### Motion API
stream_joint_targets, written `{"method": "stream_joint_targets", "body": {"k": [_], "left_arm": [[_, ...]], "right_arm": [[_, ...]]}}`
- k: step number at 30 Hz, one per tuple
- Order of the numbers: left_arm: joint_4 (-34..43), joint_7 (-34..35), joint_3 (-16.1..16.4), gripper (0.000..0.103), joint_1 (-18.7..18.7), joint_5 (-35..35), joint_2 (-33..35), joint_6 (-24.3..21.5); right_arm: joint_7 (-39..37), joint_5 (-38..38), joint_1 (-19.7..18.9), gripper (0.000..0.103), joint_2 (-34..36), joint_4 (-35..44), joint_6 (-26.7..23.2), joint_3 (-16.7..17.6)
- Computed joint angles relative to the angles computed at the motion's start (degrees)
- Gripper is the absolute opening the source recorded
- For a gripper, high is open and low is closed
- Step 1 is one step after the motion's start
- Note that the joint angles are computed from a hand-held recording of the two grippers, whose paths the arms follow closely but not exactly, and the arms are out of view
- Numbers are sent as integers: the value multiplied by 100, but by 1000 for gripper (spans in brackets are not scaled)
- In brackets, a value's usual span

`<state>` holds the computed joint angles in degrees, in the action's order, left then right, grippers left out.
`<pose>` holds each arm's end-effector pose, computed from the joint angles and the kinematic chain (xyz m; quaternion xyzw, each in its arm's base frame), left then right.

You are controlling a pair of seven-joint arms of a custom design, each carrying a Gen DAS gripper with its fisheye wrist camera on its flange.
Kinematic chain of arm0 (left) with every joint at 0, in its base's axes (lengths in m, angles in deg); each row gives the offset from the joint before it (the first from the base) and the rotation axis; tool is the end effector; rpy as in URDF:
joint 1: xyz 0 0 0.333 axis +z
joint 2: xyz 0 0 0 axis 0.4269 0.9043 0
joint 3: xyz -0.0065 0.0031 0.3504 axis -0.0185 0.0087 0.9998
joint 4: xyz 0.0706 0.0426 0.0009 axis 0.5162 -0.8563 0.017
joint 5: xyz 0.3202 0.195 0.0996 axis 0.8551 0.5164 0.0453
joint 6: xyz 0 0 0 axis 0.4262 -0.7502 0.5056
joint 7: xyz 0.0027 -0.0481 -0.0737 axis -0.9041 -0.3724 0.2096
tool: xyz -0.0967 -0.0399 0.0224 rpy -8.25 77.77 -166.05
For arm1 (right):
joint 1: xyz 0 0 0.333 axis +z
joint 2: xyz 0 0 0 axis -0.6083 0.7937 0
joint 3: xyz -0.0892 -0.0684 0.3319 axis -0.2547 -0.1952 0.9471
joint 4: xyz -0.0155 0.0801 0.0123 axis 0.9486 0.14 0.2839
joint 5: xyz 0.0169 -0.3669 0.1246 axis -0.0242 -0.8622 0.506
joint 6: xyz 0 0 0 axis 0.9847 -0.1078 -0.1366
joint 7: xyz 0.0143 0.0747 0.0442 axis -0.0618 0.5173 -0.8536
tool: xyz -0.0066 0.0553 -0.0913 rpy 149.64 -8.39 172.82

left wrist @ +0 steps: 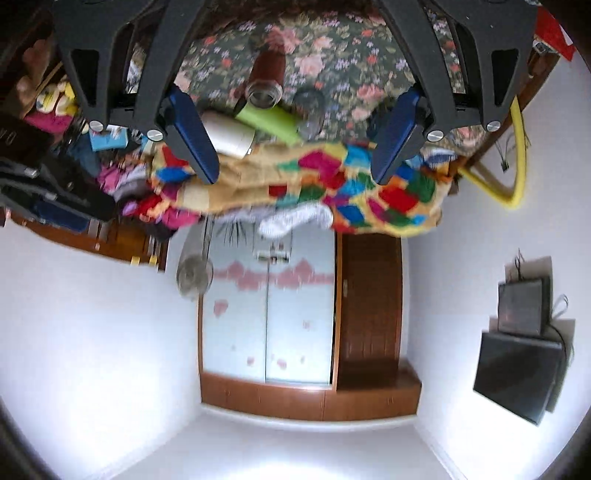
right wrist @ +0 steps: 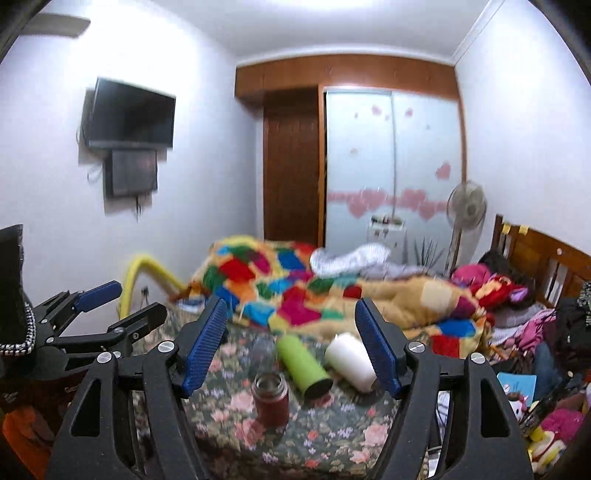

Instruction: Flip cup upright

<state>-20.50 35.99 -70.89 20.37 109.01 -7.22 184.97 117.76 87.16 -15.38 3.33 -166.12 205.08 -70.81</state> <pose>0.4874 -0.2508 0.6906 -0.5306 0.5673 -0.4806 0.4070 0.4999 0.0361 0.7117 -0.6308 0.4675 -0.3625 0.5021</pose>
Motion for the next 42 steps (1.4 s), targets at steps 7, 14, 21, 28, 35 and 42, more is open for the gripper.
{"method": "stream_joint_targets", "body": {"k": [7,14,21,28,35,42], "left_arm": [[-221,-1523,-172,103,-9,1295,-484,-466],[-383,-1419,-169,103,-115,1105,-566,-759],[-499,-1421,-183,103,-119,1035,-634,-762],[-549,-1398,-189,103,-107,1006,-670,-751],[-580,-1399,-185,103,-94,969,-654,-725],[-563,-1328,-194,103,-81,894,-638,-720]], "right_arm": [[-1148,1188,761,87,-93,57,559,-375],[-1448,1624,573,103,-196,-33,563,-204],[-1049,1184,363,103,-313,-273,510,-84],[-847,914,614,103,-386,-368,570,-304],[-482,491,704,103,-444,-499,606,-384],[52,-75,758,103,-458,-607,625,-433]]}}
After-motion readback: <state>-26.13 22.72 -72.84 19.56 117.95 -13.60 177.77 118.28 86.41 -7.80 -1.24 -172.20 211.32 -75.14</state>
